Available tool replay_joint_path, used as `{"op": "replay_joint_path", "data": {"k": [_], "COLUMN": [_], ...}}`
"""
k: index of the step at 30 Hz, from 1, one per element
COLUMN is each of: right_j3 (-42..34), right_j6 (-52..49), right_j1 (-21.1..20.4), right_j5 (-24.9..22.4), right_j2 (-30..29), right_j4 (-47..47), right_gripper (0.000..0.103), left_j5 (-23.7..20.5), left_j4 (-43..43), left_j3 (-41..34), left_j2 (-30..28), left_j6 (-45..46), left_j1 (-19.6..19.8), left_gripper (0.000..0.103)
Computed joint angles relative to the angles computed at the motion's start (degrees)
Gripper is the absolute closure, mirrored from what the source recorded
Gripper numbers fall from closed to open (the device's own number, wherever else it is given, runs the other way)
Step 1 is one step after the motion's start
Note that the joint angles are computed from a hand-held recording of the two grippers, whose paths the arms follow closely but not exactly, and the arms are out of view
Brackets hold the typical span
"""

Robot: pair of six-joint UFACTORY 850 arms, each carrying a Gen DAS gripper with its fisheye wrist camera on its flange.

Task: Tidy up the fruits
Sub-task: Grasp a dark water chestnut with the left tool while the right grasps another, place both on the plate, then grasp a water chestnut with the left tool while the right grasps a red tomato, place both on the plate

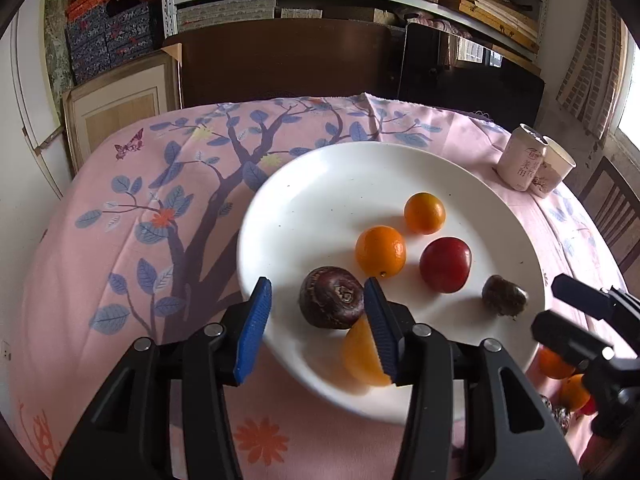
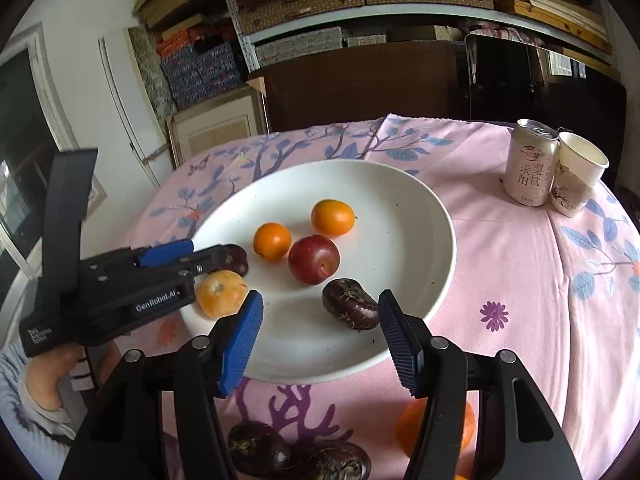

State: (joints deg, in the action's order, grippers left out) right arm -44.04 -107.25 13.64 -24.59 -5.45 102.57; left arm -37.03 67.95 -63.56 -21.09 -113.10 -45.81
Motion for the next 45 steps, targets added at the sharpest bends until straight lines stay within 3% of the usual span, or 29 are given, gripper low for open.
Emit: {"op": "replay_joint_path", "data": {"k": [3,6,11,14,18,21,26,30,36,41,45], "right_j3": [4.3,10.2,20.4,24.0,25.2,24.5,23.5,23.8,23.6,23.4,23.1], "right_j6": [-0.6,-1.6,-6.8,-11.3,-14.2,-10.9,-11.7,-11.8,-11.4,-10.5,-9.5], "right_j1": [-3.1,-7.3,-15.1,-19.2,-24.0,-27.2,-24.5,-24.9,-24.3,-24.6,-24.7], "right_j5": [-3.5,-7.1,-10.0,-9.8,-9.3,-12.9,-9.4,-10.0,-9.7,-10.0,-10.0], "right_j2": [6.2,13.9,23.3,23.7,19.8,17.6,15.9,16.2,16.0,15.4,15.0], "right_j4": [1.8,2.4,4.5,7.5,10.8,9.9,10.1,10.7,9.7,9.2,8.3], "right_gripper": [0.042,0.035,0.028,0.028,0.028,0.028,0.022,0.018,0.018,0.018,0.018], "left_j5": [-2.8,-5.5,-6.8,-8.2,-7.9,-8.9,-9.3,-6.3,-6.3,-2.0,0.0], "left_j4": [0.2,0.6,-0.6,-1.3,-2.8,-2.3,-1.3,1.6,2.1,2.2,2.4], "left_j3": [2.1,4.0,3.7,1.8,-0.6,-1.7,-3.3,-2.8,-4.7,-6.1,-5.4], "left_j2": [3.0,5.3,3.4,-0.1,-3.5,-4.8,-6.1,-5.8,-7.1,-8.1,-7.7], "left_j6": [-1.2,-3.6,-4.6,-3.9,-1.0,-0.3,0.5,-1.2,-0.3,-0.1,-1.9], "left_j1": [-3.1,-7.2,-13.9,-16.1,-16.1,-15.9,-14.9,-14.8,-14.6,-12.5,-11.0], "left_gripper": [0.053,0.047,0.043,0.043,0.043,0.043,0.041,0.041,0.04,0.035,0.022]}}
